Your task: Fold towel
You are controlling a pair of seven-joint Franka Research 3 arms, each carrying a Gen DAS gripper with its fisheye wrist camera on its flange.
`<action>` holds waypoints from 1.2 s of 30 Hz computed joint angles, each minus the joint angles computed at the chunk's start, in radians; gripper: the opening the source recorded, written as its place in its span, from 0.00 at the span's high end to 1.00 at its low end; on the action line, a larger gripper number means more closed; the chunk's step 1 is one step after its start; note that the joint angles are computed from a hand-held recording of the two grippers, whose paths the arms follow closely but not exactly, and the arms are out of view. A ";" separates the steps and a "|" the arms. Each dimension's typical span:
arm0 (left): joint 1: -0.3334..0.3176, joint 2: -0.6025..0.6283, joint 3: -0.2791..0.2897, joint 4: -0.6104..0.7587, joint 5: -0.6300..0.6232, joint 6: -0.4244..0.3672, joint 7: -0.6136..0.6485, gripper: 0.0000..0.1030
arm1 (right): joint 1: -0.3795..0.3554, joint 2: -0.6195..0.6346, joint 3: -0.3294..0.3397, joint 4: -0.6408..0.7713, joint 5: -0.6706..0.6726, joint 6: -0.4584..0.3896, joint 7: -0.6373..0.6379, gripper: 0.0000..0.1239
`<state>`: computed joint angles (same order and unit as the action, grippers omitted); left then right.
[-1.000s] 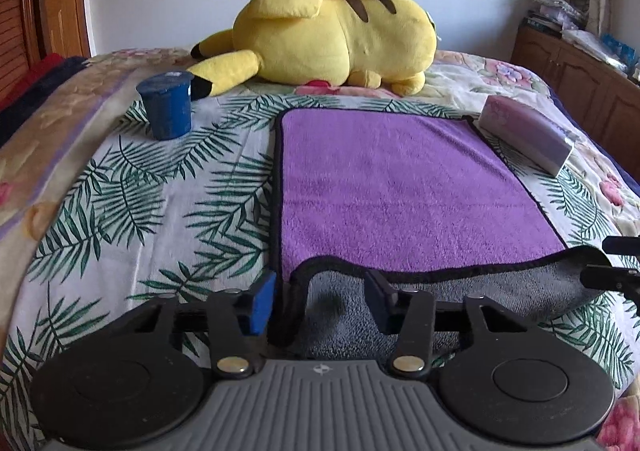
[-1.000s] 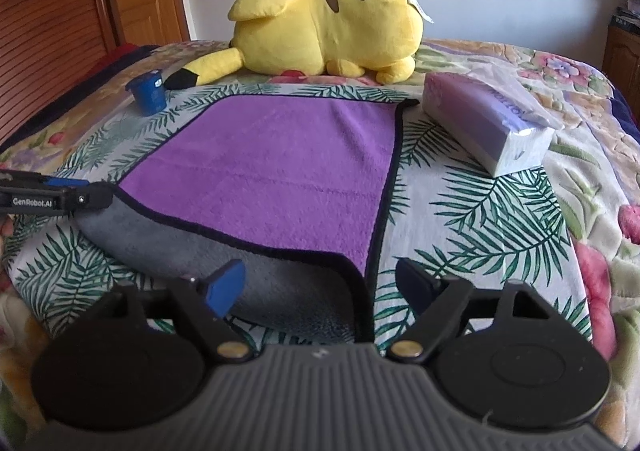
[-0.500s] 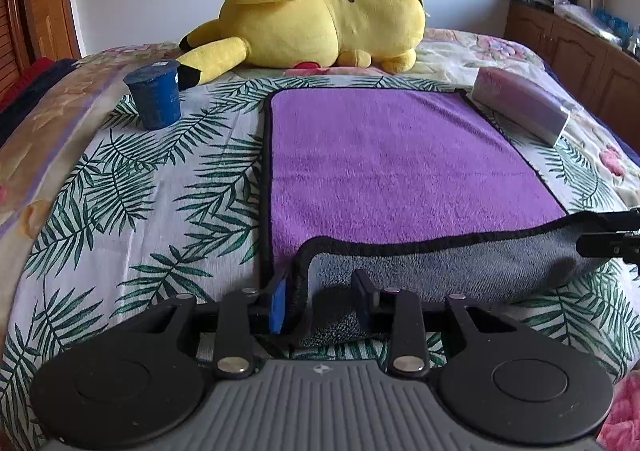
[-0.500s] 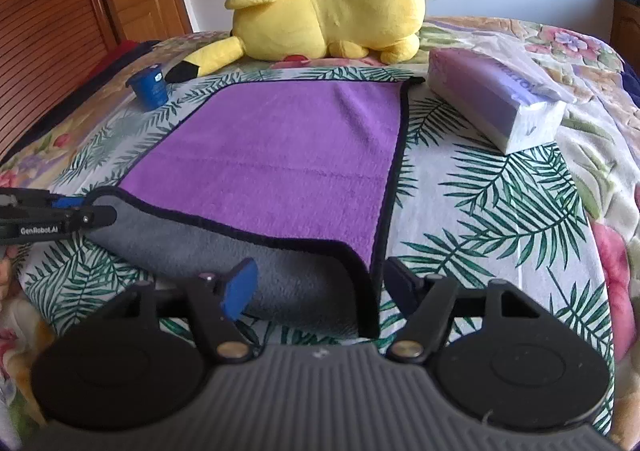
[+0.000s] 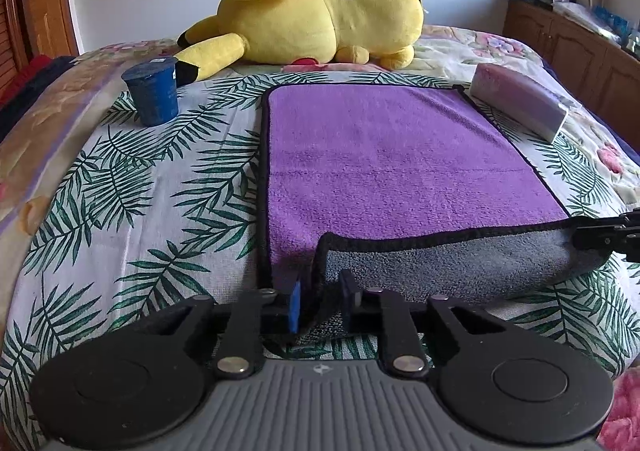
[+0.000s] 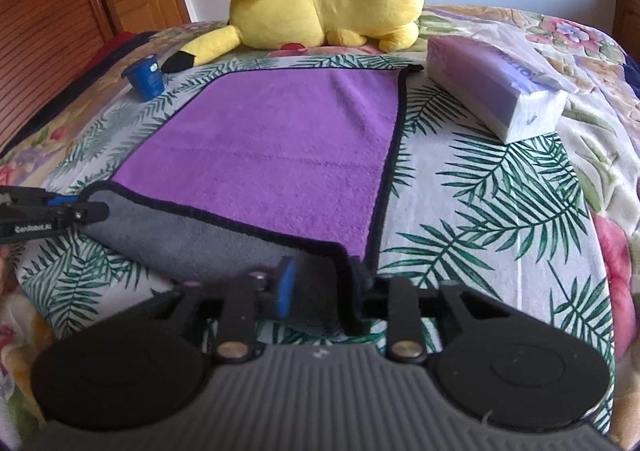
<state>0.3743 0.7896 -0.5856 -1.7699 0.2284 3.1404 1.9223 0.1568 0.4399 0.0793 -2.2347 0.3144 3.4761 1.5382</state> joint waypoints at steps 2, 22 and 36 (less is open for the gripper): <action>0.005 0.001 -0.006 -0.002 0.001 0.001 0.002 0.87 | 0.016 0.000 -0.016 0.001 0.012 -0.004 -0.007 0.82; 0.131 0.004 -0.133 -0.066 0.135 0.114 -0.047 0.95 | -0.004 0.006 0.000 -0.017 -0.009 0.125 0.006 0.96; 0.192 0.010 -0.176 -0.081 0.309 0.186 -0.188 0.95 | 0.005 -0.001 -0.011 -0.028 -0.026 0.207 0.006 0.96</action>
<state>0.5661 0.7998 -0.7612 -1.8505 0.5371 3.3266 1.7346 0.1615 0.4389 0.0681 -2.2628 0.2887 3.6832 1.5441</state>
